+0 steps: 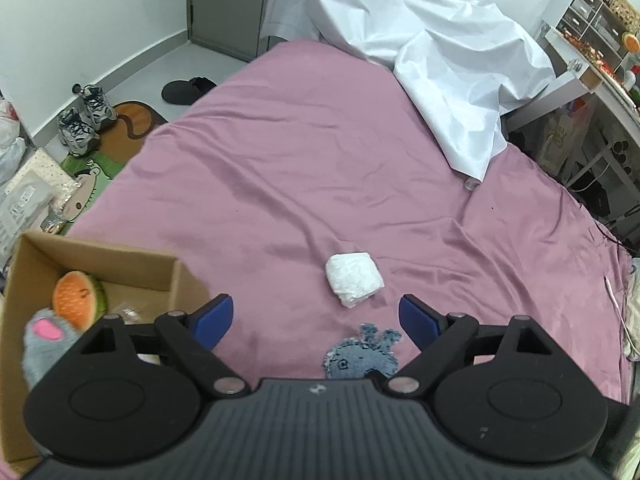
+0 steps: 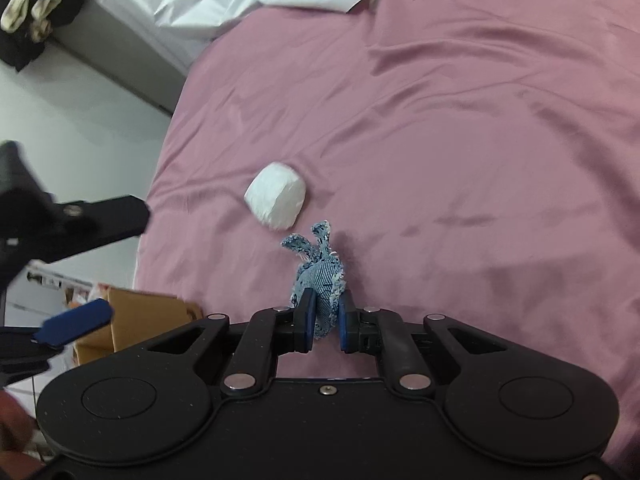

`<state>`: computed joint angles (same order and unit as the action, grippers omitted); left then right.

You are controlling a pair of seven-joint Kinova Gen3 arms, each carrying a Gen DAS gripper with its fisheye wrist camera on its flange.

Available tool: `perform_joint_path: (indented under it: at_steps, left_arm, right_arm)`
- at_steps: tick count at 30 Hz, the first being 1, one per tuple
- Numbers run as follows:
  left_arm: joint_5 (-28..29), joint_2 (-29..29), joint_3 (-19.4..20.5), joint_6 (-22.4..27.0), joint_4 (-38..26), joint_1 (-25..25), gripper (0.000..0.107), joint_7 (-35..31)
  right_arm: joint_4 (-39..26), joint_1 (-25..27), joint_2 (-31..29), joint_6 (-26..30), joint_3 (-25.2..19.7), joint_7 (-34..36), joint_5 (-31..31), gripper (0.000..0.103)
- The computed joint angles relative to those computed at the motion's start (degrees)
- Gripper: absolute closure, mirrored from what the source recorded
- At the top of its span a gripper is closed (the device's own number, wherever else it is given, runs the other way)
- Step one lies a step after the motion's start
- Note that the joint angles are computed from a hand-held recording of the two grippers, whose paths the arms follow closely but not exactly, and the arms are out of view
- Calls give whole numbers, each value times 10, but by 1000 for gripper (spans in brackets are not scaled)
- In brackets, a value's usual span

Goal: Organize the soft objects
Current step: 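Grasp the white wrapped item with the left tool while the right tool holds the bunny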

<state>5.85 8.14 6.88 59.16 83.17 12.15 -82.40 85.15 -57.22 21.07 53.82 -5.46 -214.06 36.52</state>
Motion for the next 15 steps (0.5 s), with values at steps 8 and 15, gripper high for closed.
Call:
perform_joint_path:
  at_steps: [8, 15]
  left_arm:
    - [-10, 48, 4, -17, -13, 20, 18, 23]
    - [-13, 79, 6, -29, -22, 30, 19, 26]
  right_arm:
    - [18, -7, -5, 27, 7, -67, 32, 92]
    - [9, -16, 12, 65, 10, -106, 60, 92]
